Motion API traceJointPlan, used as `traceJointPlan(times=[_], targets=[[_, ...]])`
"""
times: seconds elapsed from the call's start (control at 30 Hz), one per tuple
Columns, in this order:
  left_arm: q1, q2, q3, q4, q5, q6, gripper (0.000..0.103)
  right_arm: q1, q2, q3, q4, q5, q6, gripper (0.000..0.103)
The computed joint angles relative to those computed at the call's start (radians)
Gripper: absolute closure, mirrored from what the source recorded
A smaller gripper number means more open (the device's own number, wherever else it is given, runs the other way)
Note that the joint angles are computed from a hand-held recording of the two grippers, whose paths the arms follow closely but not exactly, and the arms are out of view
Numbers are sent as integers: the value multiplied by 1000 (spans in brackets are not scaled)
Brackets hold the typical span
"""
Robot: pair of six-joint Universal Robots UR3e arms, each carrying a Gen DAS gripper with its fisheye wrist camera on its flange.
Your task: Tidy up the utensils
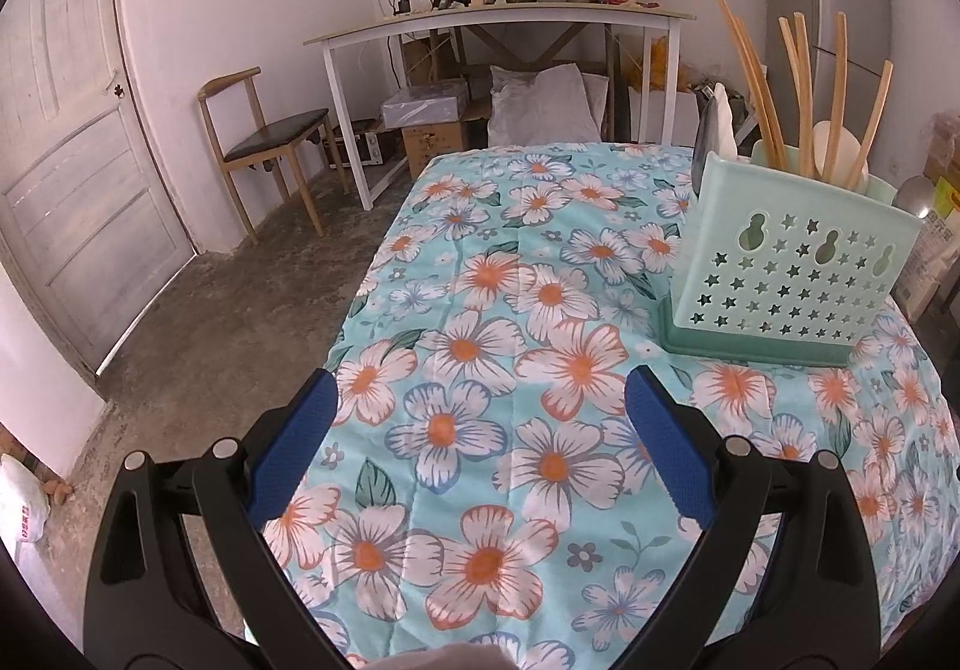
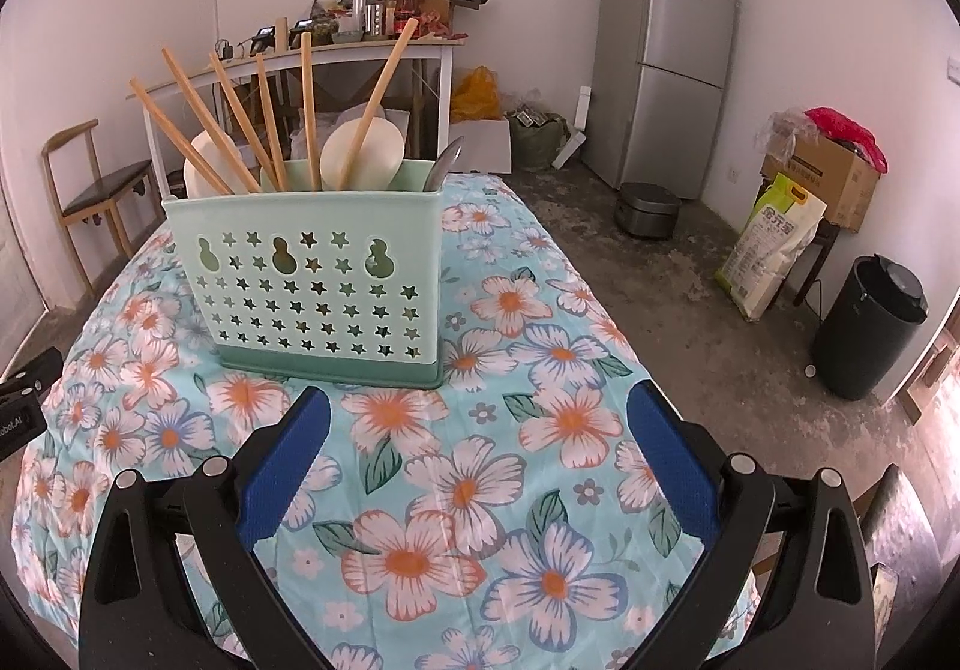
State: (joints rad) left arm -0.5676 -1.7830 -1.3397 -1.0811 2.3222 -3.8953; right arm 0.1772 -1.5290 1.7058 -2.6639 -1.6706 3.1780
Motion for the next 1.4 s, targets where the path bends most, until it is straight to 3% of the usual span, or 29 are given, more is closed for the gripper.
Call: traceJointPlan(times=[1.4], targets=[[-14,-12,44,-30,13,-3,10,-1,-15,0,2,11,-8,7]])
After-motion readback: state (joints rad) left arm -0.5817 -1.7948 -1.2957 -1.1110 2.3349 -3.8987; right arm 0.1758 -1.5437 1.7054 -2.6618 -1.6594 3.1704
